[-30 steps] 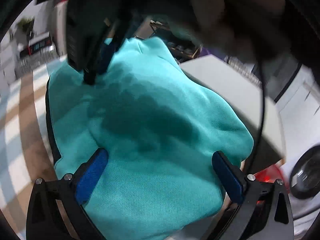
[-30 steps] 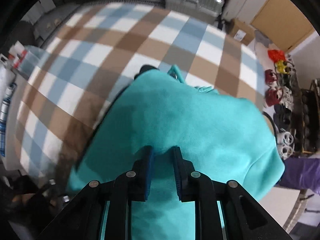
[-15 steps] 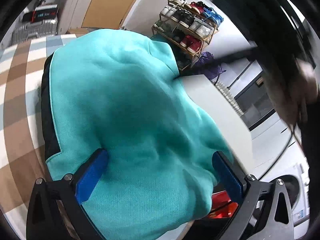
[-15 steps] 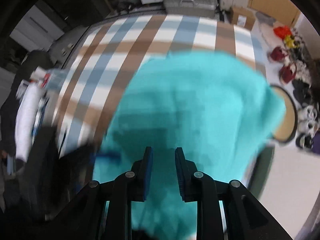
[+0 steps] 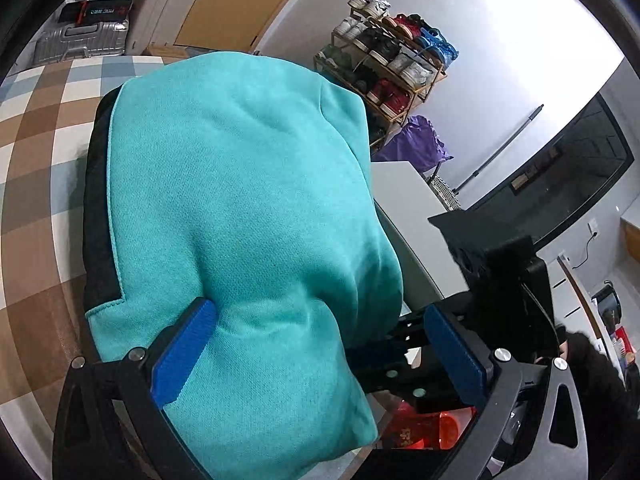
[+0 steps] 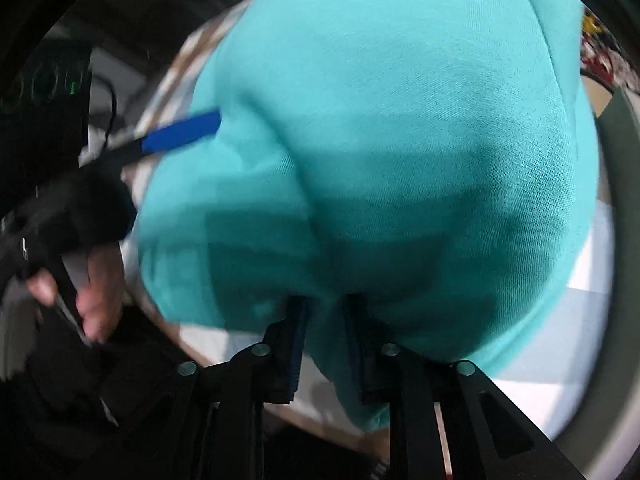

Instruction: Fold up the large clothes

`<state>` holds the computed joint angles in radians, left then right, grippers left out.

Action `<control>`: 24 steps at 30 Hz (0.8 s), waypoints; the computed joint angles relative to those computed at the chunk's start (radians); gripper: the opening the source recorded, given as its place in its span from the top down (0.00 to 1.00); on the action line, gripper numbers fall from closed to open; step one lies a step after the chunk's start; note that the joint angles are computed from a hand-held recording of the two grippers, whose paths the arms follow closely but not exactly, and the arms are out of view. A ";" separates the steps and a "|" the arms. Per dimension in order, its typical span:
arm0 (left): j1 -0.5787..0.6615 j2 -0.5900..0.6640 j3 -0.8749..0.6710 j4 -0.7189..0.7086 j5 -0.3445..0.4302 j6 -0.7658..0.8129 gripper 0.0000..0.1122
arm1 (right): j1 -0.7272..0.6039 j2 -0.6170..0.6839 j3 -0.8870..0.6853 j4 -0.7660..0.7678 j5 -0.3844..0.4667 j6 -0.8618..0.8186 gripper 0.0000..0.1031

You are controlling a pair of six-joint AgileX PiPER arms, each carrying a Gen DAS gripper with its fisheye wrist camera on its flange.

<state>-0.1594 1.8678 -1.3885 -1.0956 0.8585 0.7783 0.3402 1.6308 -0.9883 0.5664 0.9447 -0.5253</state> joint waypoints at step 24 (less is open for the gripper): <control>-0.083 -0.018 0.003 0.151 -0.127 0.021 0.11 | 0.002 0.426 -0.815 -0.434 0.167 0.382 0.56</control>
